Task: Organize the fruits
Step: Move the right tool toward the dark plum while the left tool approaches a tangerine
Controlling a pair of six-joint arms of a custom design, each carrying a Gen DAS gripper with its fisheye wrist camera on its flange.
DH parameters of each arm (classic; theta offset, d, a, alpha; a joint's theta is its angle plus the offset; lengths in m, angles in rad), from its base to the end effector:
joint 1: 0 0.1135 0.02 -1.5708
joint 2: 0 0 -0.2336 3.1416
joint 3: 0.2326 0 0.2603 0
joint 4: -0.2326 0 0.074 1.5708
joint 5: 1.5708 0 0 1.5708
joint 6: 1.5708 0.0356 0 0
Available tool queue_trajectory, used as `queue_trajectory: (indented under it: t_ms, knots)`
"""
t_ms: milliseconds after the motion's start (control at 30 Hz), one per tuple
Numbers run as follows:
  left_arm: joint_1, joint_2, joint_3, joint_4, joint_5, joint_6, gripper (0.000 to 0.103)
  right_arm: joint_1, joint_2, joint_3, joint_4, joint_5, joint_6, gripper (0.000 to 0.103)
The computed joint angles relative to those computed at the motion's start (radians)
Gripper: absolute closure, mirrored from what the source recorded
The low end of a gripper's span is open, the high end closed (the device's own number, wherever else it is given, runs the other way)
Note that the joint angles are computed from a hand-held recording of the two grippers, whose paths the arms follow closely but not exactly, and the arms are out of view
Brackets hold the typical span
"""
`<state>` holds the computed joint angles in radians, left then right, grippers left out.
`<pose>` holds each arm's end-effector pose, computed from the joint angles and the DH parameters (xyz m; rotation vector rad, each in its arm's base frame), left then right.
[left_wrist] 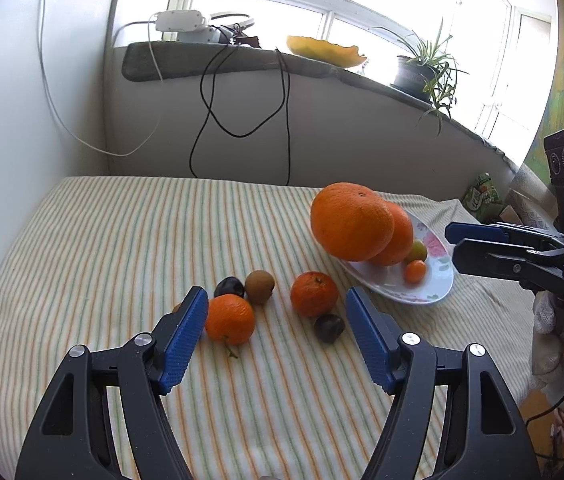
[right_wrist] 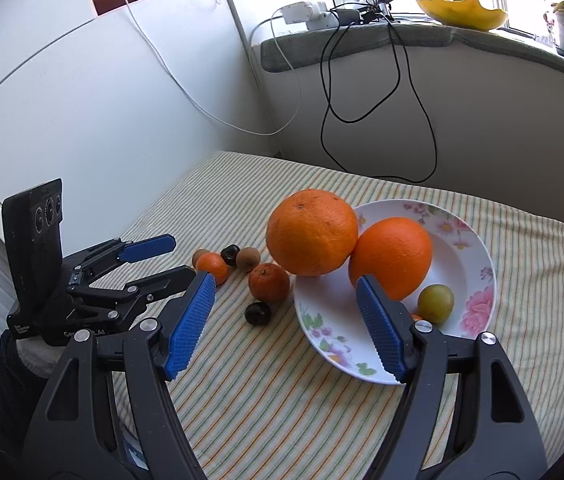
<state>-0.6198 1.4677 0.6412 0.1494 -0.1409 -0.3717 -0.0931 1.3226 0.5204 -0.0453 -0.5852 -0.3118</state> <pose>0.2445 -0.1684 0.1317 0.2043 2.2579 -0.3758 0.2512 -0.0037 0.1218 -0.5071 2.2383 0.4995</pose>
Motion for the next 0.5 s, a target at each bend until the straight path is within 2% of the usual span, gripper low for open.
queue_trajectory:
  t_ms: [167,500]
  knots:
    - [0.032,-0.006,-0.038,0.009,0.014,-0.024,0.032,0.068,-0.050,-0.074,0.035,0.041,-0.017,0.027]
    - [0.080,-0.036,-0.124,0.056,0.044,-0.056,0.034,0.167,0.031,-0.106,0.102,0.082,0.006,0.027]
